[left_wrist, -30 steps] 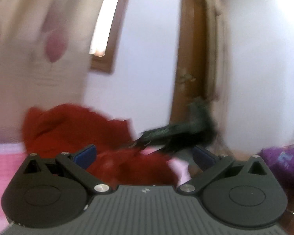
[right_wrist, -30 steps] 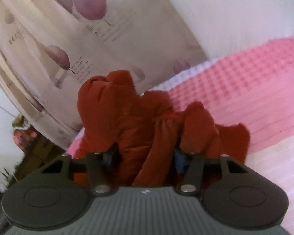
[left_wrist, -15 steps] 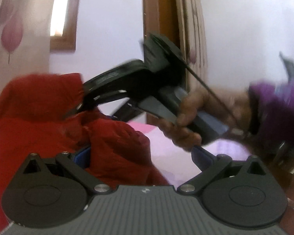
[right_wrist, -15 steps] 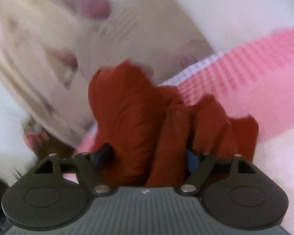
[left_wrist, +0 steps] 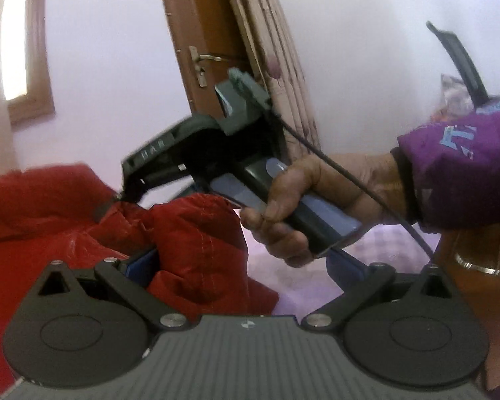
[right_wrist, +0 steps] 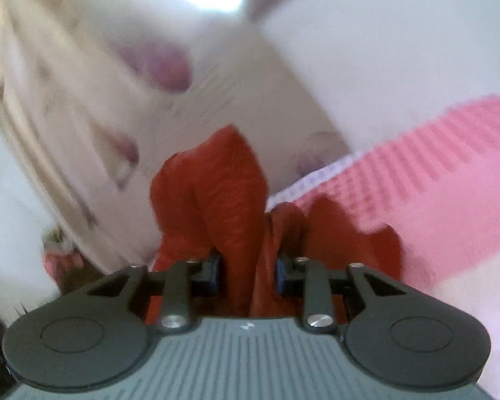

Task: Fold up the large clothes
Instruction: 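Grasp the jacket bundle with the right gripper while the left tool withdraws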

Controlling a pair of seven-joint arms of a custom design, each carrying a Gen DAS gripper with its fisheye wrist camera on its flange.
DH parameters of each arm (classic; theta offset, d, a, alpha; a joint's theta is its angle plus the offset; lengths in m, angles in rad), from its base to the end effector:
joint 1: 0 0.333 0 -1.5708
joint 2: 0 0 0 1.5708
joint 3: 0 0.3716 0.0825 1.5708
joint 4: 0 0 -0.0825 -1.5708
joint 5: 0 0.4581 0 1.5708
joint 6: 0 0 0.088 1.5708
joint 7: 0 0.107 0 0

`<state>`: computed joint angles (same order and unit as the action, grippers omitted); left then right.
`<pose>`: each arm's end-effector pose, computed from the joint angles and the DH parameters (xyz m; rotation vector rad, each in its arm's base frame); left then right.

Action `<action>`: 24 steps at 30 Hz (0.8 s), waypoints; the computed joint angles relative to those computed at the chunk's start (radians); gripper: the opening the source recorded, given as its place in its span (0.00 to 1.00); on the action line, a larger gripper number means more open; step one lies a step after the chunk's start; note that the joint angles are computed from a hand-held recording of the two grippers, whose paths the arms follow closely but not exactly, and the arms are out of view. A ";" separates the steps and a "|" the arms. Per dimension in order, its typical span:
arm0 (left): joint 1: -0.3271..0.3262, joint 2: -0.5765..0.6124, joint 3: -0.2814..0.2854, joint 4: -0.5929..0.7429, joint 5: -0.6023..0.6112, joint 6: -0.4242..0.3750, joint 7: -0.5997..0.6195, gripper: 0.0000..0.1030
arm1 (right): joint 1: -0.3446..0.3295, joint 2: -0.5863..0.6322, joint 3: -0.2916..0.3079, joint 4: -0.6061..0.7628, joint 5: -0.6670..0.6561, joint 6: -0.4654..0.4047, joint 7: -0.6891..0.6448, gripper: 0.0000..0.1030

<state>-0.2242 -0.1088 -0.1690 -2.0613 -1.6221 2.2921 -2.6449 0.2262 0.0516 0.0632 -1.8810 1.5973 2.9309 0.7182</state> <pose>0.5676 -0.2634 0.5660 -0.1381 2.2427 -1.7340 0.6640 0.1304 0.5696 -1.1311 1.5526 -0.1545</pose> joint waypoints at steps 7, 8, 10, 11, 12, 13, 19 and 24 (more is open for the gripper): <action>-0.003 0.074 -0.018 0.105 0.099 -0.002 -0.229 0.99 | -0.008 0.031 -0.004 -0.014 -0.016 0.042 -0.016 0.33; -0.002 0.088 -0.023 0.123 0.118 -0.001 -0.259 0.99 | -0.008 0.032 -0.002 -0.022 -0.030 0.055 -0.014 0.33; -0.003 0.110 -0.034 0.145 0.150 0.009 -0.290 0.99 | -0.013 0.027 0.001 -0.039 -0.018 0.066 -0.024 0.33; -0.003 0.114 -0.040 0.149 0.159 0.019 -0.294 0.99 | -0.017 0.025 -0.001 -0.047 -0.004 0.064 -0.027 0.33; -0.004 0.115 -0.046 0.147 0.166 0.034 -0.295 0.99 | -0.018 0.020 -0.003 -0.060 -0.028 0.065 0.001 0.35; -0.004 0.116 -0.048 0.148 0.171 0.044 -0.302 0.99 | -0.017 0.015 -0.004 -0.070 -0.081 0.071 0.052 0.36; -0.004 0.144 -0.062 0.178 0.228 0.058 -0.372 0.99 | -0.027 -0.004 -0.033 -0.083 -0.721 -0.028 0.599 0.85; -0.004 0.166 -0.075 0.209 0.275 0.072 -0.393 0.99 | -0.046 -0.032 -0.036 -0.063 -0.931 -0.024 0.754 0.85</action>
